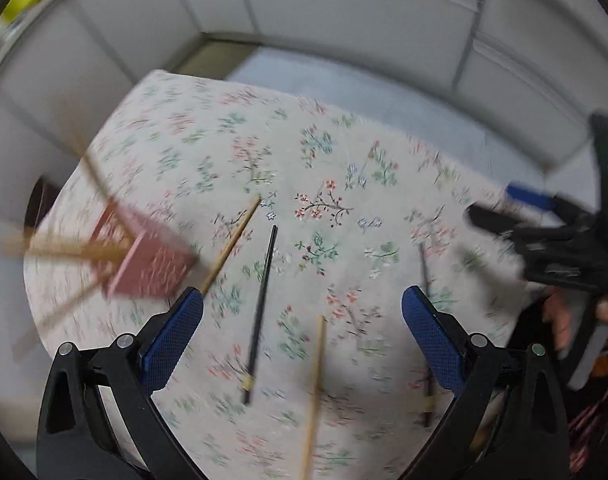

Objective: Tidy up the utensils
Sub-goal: 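Move both open tools back down to the chopsticks on the cloth, then grasp a wooden chopstick with the left tool while the right tool grasps another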

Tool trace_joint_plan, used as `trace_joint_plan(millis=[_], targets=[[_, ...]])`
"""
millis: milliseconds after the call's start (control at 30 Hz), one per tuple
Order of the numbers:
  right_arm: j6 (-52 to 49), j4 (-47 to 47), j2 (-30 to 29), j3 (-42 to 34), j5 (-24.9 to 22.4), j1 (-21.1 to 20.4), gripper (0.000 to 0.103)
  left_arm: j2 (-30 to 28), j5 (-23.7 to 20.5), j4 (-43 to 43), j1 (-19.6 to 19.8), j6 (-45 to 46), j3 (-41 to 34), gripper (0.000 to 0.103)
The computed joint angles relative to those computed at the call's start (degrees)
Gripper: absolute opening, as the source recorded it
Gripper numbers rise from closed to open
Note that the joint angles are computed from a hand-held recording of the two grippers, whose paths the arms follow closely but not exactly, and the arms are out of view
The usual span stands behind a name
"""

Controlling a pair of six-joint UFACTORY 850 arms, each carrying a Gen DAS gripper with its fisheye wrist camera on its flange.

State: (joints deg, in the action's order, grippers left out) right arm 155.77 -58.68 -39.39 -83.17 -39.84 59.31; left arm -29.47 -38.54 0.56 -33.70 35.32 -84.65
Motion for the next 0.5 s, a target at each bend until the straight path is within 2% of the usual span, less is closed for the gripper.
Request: trace_joint_plan(millis=[167,300,400,500], targets=[[7.1,-3.6,1.7,3.9,5.3,-1.0,0.096,-11.8,-8.2,8.1,-1.6,-5.7,-14.3,0.064],[10.6,-6.7,2.2,5.0,6.8,-1.5,0.096,-21.2,-15.9,12.1,-1.9,-9.7,-27.2,0.055],[13.2,-9.3,2.4,5.5,7.7,-1.7,0.096,-26.9,-21.3,13.2,-1.8,-10.3,-35.3,0.044],[17.1,-13.0,2.5,6.1,9.6,-2.1,0.096,-30.9,-24.6,14.6,-1.8,-10.9,-40.7,0.041]])
